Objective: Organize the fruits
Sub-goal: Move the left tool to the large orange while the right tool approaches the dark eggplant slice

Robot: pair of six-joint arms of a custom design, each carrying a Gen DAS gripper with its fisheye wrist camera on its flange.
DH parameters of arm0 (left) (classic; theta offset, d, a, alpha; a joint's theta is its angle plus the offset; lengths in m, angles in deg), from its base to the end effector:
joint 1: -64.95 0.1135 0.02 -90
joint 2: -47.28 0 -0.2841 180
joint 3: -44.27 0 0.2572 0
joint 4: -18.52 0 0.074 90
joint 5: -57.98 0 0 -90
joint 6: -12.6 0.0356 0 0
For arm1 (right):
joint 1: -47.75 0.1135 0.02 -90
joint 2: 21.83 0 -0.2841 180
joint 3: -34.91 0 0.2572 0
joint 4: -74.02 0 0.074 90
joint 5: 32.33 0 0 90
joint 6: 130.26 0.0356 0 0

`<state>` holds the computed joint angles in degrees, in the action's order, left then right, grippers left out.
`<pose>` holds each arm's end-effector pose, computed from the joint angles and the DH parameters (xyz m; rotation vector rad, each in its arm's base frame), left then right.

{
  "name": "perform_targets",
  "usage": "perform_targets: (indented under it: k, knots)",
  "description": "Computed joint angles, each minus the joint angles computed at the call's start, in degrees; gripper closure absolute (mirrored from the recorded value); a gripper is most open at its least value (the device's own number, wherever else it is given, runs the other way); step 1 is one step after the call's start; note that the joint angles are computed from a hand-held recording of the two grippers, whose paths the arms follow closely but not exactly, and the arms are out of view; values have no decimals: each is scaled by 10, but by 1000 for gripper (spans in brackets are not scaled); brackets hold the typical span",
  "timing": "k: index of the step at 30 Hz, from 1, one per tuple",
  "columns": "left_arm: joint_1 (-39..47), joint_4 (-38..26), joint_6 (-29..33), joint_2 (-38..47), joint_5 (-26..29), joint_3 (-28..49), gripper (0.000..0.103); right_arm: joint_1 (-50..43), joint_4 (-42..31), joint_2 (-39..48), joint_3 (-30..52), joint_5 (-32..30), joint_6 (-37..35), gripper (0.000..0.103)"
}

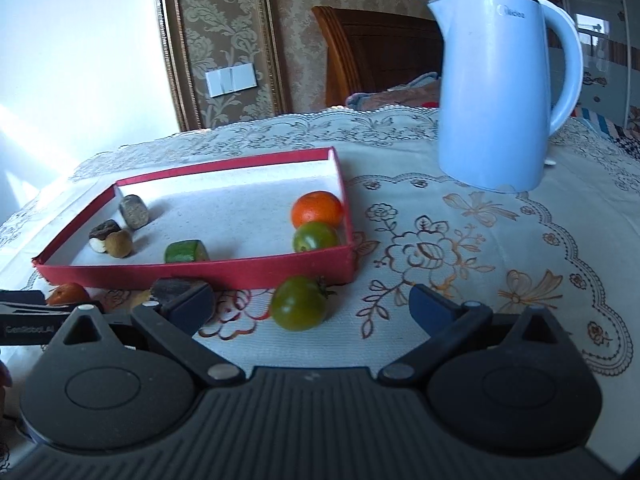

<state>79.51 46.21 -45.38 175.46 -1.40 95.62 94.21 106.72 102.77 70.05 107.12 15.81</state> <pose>0.3169 0.0636 0.0073 0.5756 2.2173 -0.2374 0.1829 0.1532 0.0089 0.4697 2.0960 -0.1177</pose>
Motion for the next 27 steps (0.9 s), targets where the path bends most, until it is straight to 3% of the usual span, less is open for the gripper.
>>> perform_targets:
  k: [3,9,14,16,20,21,24,27]
  knots:
    - [0,0,0,0,0,0,6,3,38,8,6,-19,-43,7]
    - [1,-1,0,0,0,1,6,5,41,9,31,-26,-69,8]
    - [0,0,0,1,0,1,6,3,-36,17,94,-19,-109,7]
    - [0,0,0,1,0,1,6,6,-107,23,128,5,-103,7]
    - [0,0,0,1,0,1,6,27,-284,14,159,90,27,3]
    - [0,0,0,1,0,1,6,36,-288,7,143,114,55,2]
    - [0,0,0,2,0,1,6,35,-131,-13,62,86,5,0]
    - [0,0,0,2,0,1,6,6,9,-3,22,-13,-48,4]
